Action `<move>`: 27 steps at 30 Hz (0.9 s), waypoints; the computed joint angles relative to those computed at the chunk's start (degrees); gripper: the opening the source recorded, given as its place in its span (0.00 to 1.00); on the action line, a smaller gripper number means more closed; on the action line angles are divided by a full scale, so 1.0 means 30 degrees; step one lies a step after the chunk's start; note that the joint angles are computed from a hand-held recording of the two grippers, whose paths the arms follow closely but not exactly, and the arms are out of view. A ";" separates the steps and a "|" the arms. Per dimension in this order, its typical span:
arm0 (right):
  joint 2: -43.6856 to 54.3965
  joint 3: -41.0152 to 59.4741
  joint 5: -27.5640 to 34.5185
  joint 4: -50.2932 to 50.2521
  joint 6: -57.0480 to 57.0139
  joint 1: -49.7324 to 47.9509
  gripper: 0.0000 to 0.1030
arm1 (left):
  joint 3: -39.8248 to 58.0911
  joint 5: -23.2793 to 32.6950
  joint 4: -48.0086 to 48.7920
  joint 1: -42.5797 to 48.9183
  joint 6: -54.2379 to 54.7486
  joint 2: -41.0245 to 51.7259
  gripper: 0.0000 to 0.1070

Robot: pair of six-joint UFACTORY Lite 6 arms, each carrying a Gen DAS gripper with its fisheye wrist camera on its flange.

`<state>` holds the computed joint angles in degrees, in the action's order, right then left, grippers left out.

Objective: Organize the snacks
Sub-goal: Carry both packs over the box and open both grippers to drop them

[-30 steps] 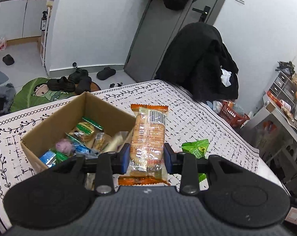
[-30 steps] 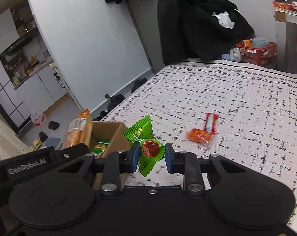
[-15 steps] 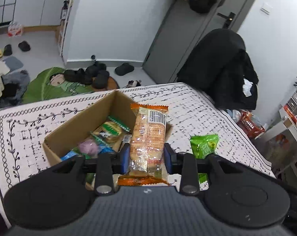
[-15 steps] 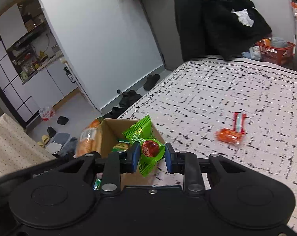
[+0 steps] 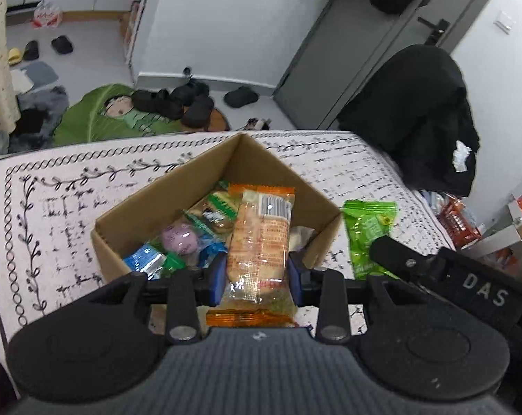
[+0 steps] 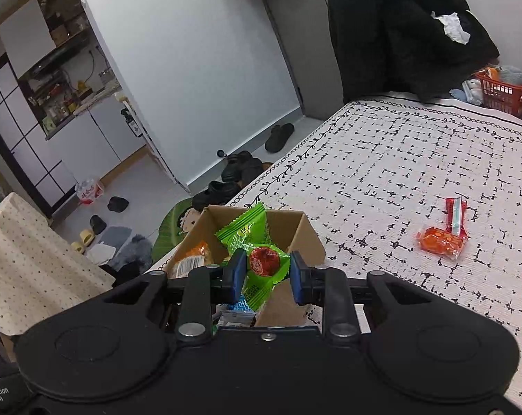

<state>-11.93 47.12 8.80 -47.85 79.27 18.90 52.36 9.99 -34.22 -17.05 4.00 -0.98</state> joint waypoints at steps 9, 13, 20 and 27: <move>0.0649 0.1141 0.0946 -0.0127 0.0707 0.1173 0.26 | -0.0229 0.0667 -0.1755 0.1091 0.1213 -0.0686 0.49; 0.0875 0.1787 0.1345 0.0381 0.0269 0.1612 0.26 | -0.0504 0.0253 -0.0951 0.1596 -0.0154 -0.1429 0.60; 0.1501 0.2952 0.1033 0.3287 -0.2632 0.1830 0.27 | -0.0247 0.0775 -0.1963 0.2626 0.0695 -0.1437 0.68; 0.0614 0.2466 0.1939 0.2023 -0.1129 0.1972 0.42 | -0.0218 0.1541 -0.4162 0.3119 0.2861 -0.1265 0.80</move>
<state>-10.09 54.52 14.62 -41.77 75.88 24.82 51.70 14.61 -46.71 -7.70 12.59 -4.77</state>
